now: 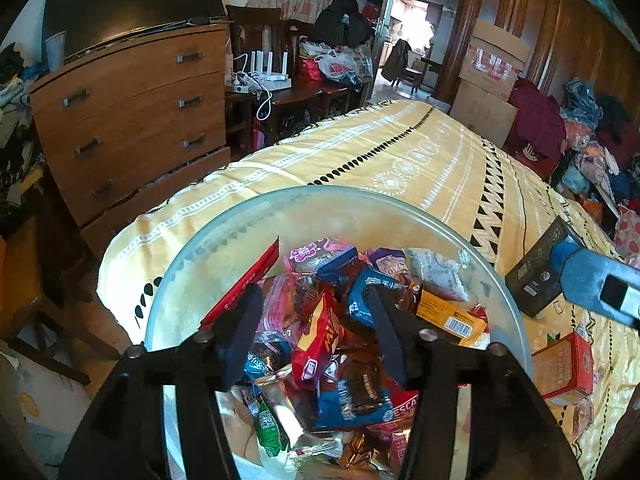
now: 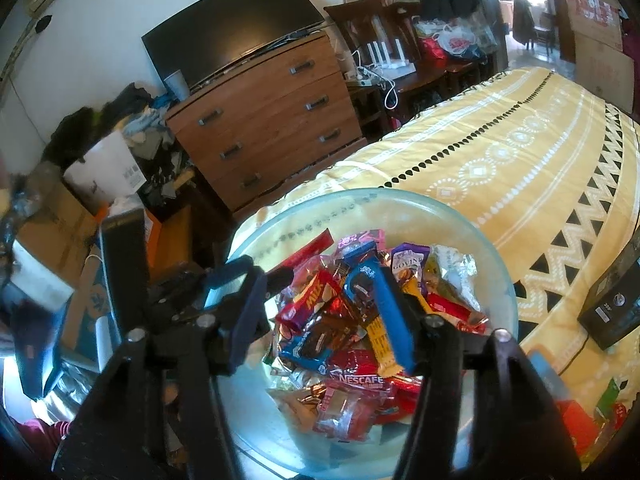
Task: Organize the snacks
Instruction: 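Lower both held snacks into the glass bowl and open both tools, then move both open tools back over the snacks on the bed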
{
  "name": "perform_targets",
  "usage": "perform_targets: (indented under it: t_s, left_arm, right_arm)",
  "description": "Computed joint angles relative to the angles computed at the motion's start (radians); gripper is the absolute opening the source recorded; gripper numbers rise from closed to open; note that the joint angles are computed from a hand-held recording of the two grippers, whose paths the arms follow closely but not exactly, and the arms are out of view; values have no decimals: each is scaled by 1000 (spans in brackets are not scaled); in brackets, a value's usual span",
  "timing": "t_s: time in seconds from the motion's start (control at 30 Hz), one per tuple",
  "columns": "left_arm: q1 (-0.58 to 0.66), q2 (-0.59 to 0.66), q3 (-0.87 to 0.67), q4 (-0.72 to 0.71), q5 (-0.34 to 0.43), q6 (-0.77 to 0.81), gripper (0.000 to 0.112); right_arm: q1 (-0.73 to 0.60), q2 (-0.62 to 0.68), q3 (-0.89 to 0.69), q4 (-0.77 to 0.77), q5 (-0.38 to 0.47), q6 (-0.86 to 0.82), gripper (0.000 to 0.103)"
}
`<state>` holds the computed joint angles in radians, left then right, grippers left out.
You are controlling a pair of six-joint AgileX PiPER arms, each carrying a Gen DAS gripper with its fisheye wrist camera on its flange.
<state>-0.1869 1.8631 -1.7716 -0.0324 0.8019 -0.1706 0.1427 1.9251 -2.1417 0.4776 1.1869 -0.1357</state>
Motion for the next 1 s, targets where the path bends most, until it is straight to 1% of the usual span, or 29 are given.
perform_targets:
  t_s: [0.03, 0.1, 0.23, 0.27, 0.3, 0.47, 0.53, 0.63, 0.7, 0.77, 0.83, 0.87, 0.9, 0.93, 0.97, 1.0]
  left_arm:
    - [-1, 0, -1, 2, 1, -2, 65]
    - [-5, 0, 1, 18, -3, -13, 65]
    - [-7, -2, 4, 17, -5, -20, 65]
    - [-10, -1, 3, 19, -5, -21, 65]
    - [-15, -4, 7, 23, -6, -24, 65]
    - [-43, -18, 18, 49, -11, -50, 65]
    - [-54, -31, 32, 58, -21, -64, 65]
    - [-82, -52, 53, 81, -37, -95, 65]
    - [-117, -83, 89, 105, -65, -123, 65]
    - [-161, -114, 127, 140, -98, -155, 65]
    - [-222, -145, 159, 167, -126, -175, 65]
    - [-266, -157, 172, 179, -137, -182, 65]
    - [-307, -163, 175, 193, -141, -190, 65]
    - [-359, -165, 178, 193, -148, -186, 65]
    - [-403, -163, 174, 185, -151, -175, 65]
    - [-437, -159, 171, 186, -151, -172, 65]
  right_arm:
    - [-2, -3, 9, 0, -5, 1, 64]
    - [-6, -11, 24, 1, -14, 1, 73]
    - [-14, -34, 59, 3, -36, -6, 81]
    - [-14, -38, 63, 1, -39, -7, 85]
    - [-16, -47, 76, 1, -47, -10, 87]
    - [-35, -87, 133, 23, -71, -25, 87]
    - [-44, -131, 193, 35, -108, -41, 87]
    - [-62, -264, 357, 69, -218, -106, 87]
    - [-67, -373, 488, 63, -301, -156, 87]
    - [-83, -504, 647, 54, -387, -208, 88]
    - [-141, -644, 825, 96, -447, -285, 89]
    - [-205, -723, 925, 123, -444, -324, 90]
    - [-269, -770, 992, 163, -427, -369, 90]
    - [-363, -812, 1052, 214, -370, -433, 90]
    - [-463, -874, 1151, 226, -352, -457, 90]
    - [-563, -902, 1210, 253, -309, -514, 90]
